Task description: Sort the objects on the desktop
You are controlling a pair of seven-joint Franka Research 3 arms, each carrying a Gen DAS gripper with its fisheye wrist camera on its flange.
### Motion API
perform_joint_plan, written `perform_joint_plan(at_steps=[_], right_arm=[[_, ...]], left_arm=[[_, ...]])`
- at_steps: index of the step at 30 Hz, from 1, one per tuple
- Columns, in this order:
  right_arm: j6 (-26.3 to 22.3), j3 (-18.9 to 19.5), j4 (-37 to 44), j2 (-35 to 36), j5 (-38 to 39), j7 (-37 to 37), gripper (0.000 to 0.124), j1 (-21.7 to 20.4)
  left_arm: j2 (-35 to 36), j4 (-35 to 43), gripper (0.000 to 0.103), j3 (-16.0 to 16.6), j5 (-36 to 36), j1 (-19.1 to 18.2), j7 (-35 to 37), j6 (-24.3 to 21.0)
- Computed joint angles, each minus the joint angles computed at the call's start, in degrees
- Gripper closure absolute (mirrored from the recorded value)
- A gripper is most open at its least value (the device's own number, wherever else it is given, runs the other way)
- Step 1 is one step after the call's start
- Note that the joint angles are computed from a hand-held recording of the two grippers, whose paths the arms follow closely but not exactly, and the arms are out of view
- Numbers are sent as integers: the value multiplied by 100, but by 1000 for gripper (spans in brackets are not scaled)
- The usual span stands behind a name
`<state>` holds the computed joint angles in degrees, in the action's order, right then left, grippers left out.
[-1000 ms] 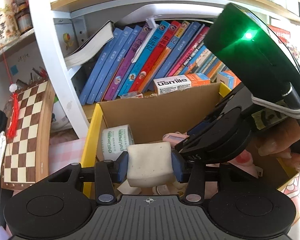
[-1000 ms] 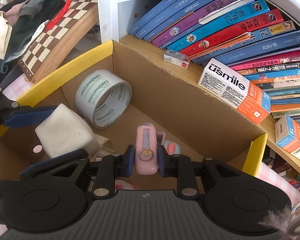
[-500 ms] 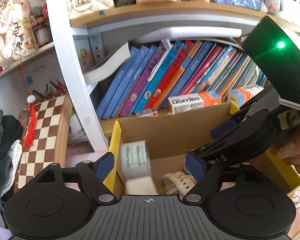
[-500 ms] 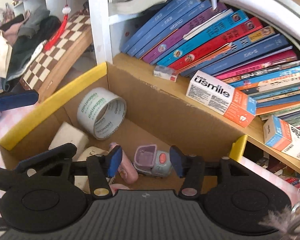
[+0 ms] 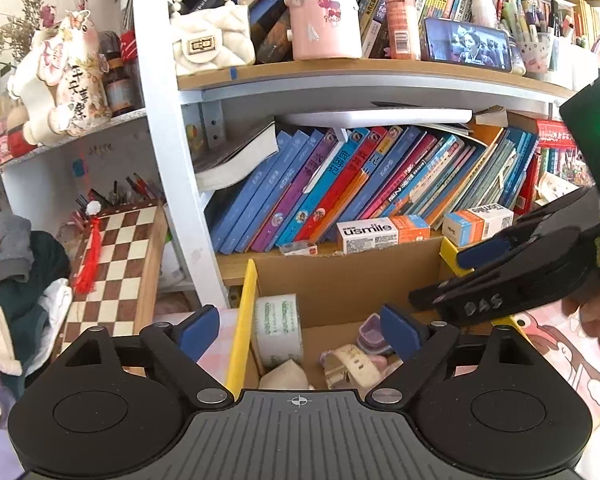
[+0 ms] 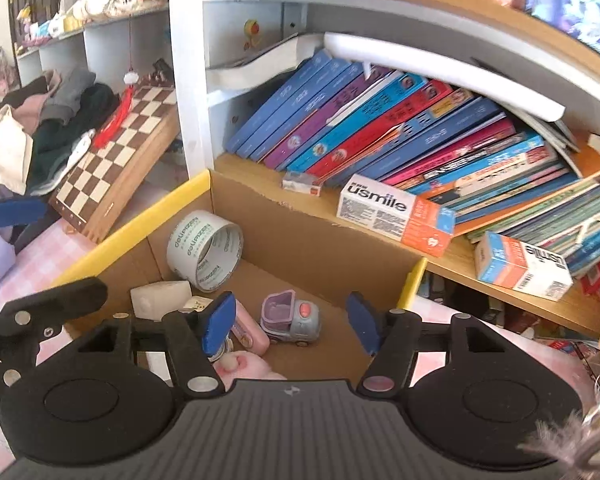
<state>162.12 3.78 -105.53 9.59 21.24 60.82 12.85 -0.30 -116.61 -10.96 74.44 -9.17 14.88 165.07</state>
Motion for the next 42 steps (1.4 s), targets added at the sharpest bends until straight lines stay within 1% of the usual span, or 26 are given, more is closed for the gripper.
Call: perform_joint_plan(at_steps=[3, 6, 9, 12, 14, 17, 21, 23, 28, 32, 38, 42], right_arm=[[242, -24, -353, -279, -18, 128, 57, 37], [482, -35, -769, -601, -13, 285, 55, 71], [610, -43, -1182, -928, -79, 425, 51, 105], [760, -30, -1654, -1281, -439, 725, 50, 107], [835, 18, -1962, -1519, -787, 1070, 50, 48], [923, 133, -2430, -1905, -1113, 1581, 49, -68], [1054, 332, -3041, -2421, -1333, 2163, 44, -221], [1086, 443, -3335, -2687, -1380, 2401, 44, -279], [1144, 985, -3975, -3340, -1679, 3269, 43, -726], [1085, 1312, -4375, -3809, -1863, 3822, 42, -980], [902, 1640, -4865, -4446, -2047, 4486, 42, -1120], [867, 1925, -5157, -4872, -2152, 5003, 38, -1224]], left_arm=[[-212, -246, 9, -18, -173, 8, 106, -61], [-442, -515, 8, -63, -278, 66, 97, -65], [-684, -799, 8, -125, -387, 144, 71, -43], [-957, -1110, 8, -199, -519, 231, 66, 14], [-1138, -1317, 8, -235, -652, 288, 126, 105], [-1416, -1612, 7, -302, -898, 374, 304, 226], [-1770, -1952, 3, -443, -1179, 504, 483, 326], [-1953, -2139, 3, -489, -1344, 550, 605, 430], [-2364, -2593, 3, -562, -1881, 590, 1093, 660], [-2688, -2944, 3, -622, -2316, 600, 1450, 779], [-3158, -3420, 2, -631, -2918, 516, 1914, 864], [-3501, -3719, 2, -720, -3228, 524, 2120, 888]])
